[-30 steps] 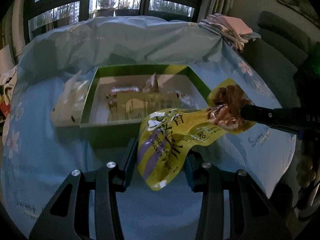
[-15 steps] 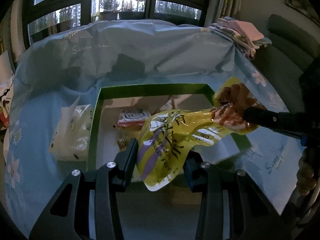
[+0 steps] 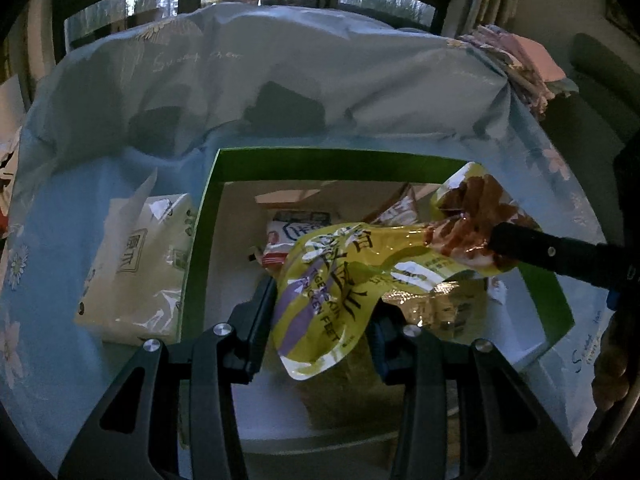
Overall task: Organize snacks
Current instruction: 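Lift the yellow bag and carry it over the green box, then open the right gripper to release the yellow bag into the box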
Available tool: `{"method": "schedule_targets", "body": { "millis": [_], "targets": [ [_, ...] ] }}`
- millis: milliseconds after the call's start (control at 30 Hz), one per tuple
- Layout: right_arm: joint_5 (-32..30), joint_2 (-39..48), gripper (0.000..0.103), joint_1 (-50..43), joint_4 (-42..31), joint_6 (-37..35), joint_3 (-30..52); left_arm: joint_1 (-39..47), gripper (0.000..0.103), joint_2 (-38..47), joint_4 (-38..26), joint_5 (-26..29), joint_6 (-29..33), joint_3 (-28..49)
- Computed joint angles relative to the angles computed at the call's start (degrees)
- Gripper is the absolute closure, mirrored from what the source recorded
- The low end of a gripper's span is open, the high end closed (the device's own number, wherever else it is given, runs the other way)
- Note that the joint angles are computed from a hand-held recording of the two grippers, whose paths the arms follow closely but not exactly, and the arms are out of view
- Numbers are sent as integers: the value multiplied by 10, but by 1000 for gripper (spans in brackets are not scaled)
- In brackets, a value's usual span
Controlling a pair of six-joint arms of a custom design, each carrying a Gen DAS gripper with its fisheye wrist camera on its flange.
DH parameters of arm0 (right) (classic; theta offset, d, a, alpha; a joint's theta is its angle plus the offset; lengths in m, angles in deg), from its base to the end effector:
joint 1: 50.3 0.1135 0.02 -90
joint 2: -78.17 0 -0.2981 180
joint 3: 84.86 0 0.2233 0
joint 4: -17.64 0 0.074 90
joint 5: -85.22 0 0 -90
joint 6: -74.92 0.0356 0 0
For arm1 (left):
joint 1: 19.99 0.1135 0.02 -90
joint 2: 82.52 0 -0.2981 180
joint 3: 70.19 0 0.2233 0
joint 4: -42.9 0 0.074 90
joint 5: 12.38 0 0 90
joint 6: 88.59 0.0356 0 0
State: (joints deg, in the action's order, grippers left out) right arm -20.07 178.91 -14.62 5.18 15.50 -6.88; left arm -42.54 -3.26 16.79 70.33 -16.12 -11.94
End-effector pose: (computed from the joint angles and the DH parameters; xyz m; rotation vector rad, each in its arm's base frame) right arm 0.2950 0.2234 0.2575 -0.2640 2.3066 0.9162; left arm 0.2301 -0.0907 0.2462 0.0450 2.3916 -0.1787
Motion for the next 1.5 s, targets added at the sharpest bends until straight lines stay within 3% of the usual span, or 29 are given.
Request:
{"method": "schedule_targets", "body": {
  "millis": [500, 600, 667, 767, 867, 1000, 1300, 1500],
  "targets": [
    [35, 16, 97, 5, -44, -13, 32, 4, 55, 19, 3, -4, -1, 8],
    [54, 14, 89, 9, -68, -16, 39, -3, 52, 20, 0, -18, -2, 11],
    [68, 11, 74, 10, -77, -16, 40, -7, 48, 20, -5, -32, -5, 14],
    [66, 1, 61, 6, -71, -10, 28, -7, 43, 17, -5, -37, -5, 14],
    [75, -9, 60, 6, -73, -8, 21, -8, 41, 13, -8, -43, -8, 14],
    [83, -26, 59, 7, -74, -5, 9, -15, 30, 2, -14, -55, -13, 12],
    [92, -93, 58, 11, -61, -4, -46, -33, 28, -44, -45, -76, -25, 16],
    [107, -157, 49, 27, -60, -11, -89, -72, 28, -79, -79, -108, -52, 22]
  ]
}}
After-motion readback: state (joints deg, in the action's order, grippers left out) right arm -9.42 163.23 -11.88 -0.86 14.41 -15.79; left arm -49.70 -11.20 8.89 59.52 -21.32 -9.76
